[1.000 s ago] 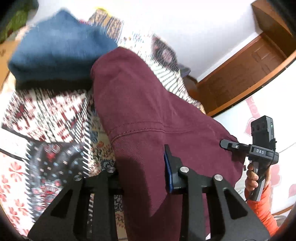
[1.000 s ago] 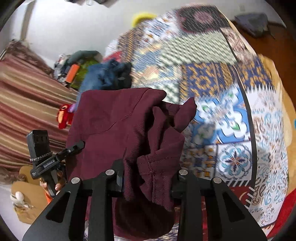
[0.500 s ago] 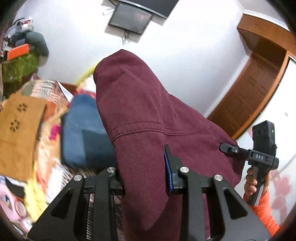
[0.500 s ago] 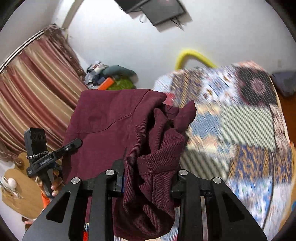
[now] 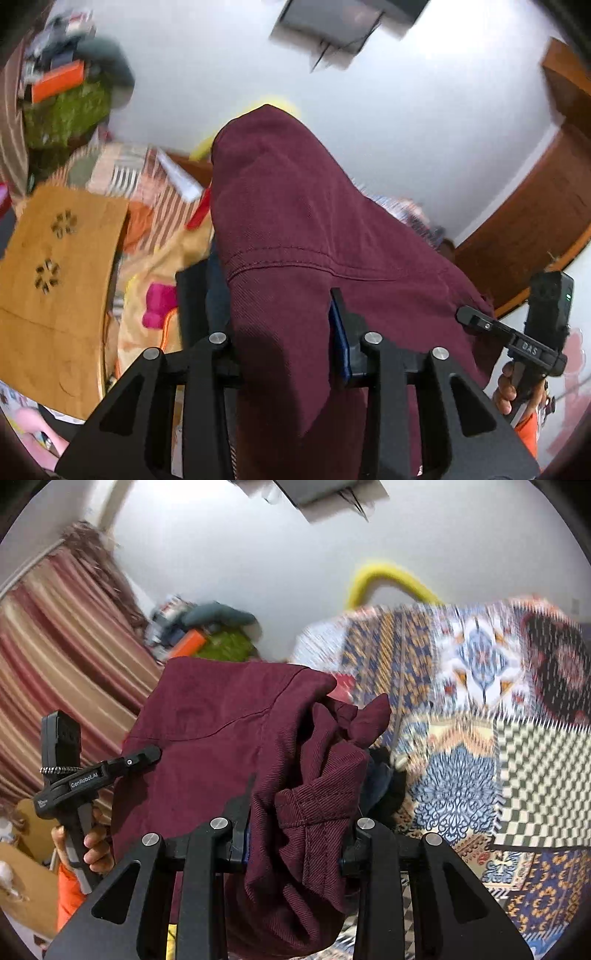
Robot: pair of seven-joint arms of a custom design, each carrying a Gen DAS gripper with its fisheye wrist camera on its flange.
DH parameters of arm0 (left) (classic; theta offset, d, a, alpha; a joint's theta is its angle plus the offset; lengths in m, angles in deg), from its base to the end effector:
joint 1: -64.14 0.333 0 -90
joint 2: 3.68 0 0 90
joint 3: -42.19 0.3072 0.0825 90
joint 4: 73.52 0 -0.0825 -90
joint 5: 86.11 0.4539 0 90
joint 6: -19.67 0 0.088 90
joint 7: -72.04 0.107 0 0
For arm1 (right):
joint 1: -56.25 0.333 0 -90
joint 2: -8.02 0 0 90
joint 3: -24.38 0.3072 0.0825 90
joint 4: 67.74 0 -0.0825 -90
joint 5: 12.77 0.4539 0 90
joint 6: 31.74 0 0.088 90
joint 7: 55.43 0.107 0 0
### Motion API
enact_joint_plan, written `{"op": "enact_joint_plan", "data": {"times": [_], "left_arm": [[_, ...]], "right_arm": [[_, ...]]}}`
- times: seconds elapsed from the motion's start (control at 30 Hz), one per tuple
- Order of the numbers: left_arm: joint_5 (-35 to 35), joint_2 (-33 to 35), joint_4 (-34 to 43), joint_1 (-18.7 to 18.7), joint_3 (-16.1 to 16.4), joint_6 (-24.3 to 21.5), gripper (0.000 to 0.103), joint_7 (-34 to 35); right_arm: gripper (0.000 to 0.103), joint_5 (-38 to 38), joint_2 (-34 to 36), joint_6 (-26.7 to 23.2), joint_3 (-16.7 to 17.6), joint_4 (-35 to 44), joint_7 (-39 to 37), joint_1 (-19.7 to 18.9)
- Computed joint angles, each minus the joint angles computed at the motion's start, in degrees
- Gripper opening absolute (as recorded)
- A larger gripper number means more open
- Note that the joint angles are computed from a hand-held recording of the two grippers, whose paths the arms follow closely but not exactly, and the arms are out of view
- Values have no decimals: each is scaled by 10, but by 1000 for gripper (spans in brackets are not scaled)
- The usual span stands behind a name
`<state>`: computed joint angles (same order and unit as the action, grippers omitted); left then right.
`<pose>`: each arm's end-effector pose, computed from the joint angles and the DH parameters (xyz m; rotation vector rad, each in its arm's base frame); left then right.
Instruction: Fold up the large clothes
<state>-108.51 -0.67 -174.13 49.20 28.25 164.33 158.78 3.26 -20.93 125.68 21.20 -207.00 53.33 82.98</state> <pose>0.6122 -0.3294 0.5861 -1.8075 2.2239 -1.1833 0.4782 0.1938 0.5510 -1.5148 1.7318 -0.1384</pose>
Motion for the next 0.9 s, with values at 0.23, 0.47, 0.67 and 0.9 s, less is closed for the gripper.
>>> {"op": "enact_joint_plan", "data": {"times": [0.23,0.47,0.67,0.9], "left_arm": [[1,37,-28,8,-2,27,60,-20],[188,-31,-71,-12,5,17,60,-141],[224,-159,-163,-11,-15,33,60,-157],[236,-332,-253,-3,-53,67,60,-177]], "right_arm": [[39,-56,-9,-24,23,-10,9,-29],[43,-182,-90,-104,95,-22,114,-80],[43,-238,-191,-115,115,-47,155,-72],[43,-294,-309,-111,169,-56,213,-59]]}}
